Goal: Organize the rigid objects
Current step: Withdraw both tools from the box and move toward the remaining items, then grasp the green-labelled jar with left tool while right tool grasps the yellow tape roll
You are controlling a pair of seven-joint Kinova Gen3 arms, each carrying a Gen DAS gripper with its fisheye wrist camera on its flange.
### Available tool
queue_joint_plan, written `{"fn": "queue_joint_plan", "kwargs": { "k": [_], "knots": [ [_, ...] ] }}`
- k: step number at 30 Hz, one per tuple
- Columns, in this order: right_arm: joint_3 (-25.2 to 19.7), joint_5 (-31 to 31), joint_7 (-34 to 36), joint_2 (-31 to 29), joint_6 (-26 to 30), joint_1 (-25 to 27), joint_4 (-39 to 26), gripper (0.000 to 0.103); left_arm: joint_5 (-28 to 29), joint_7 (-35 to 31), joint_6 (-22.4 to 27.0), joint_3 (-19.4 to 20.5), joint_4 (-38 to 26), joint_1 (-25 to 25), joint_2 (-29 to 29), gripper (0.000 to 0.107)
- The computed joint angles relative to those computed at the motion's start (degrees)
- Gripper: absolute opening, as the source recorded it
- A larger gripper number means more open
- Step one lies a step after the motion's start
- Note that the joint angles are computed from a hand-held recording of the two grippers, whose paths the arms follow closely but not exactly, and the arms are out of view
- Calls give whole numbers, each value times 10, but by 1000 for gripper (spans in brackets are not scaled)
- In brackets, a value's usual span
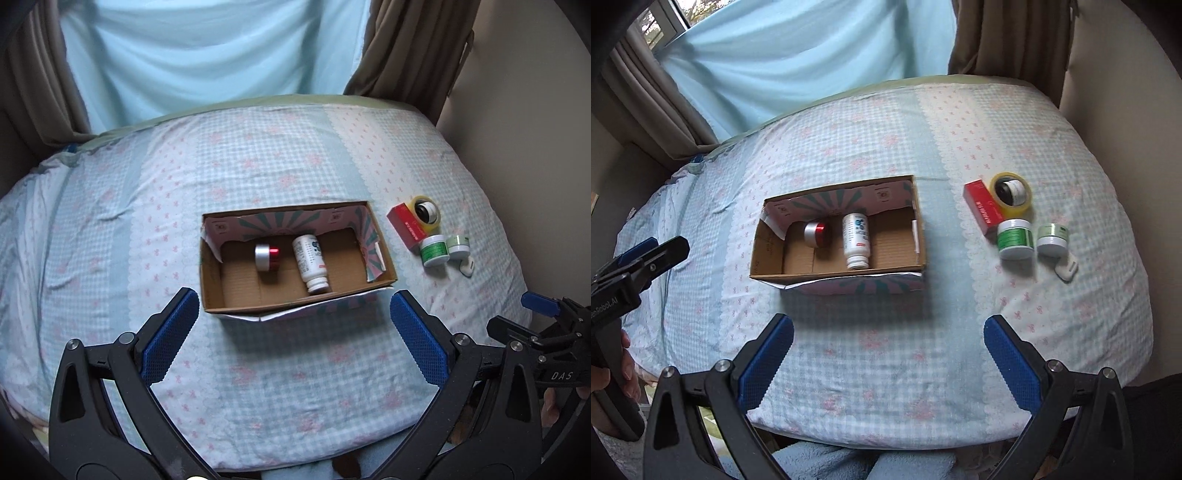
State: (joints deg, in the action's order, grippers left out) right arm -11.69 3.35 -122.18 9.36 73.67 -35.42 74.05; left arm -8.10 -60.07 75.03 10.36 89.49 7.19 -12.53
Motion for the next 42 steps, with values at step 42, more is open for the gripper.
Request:
{"fn": "queue_joint_plan", "kwargs": {
  "k": [42],
  "knots": [
    [-24, -41, 728, 430, 127, 258, -384, 103, 41, 233, -121, -17, -316, 221, 535, 103]
  ]
}}
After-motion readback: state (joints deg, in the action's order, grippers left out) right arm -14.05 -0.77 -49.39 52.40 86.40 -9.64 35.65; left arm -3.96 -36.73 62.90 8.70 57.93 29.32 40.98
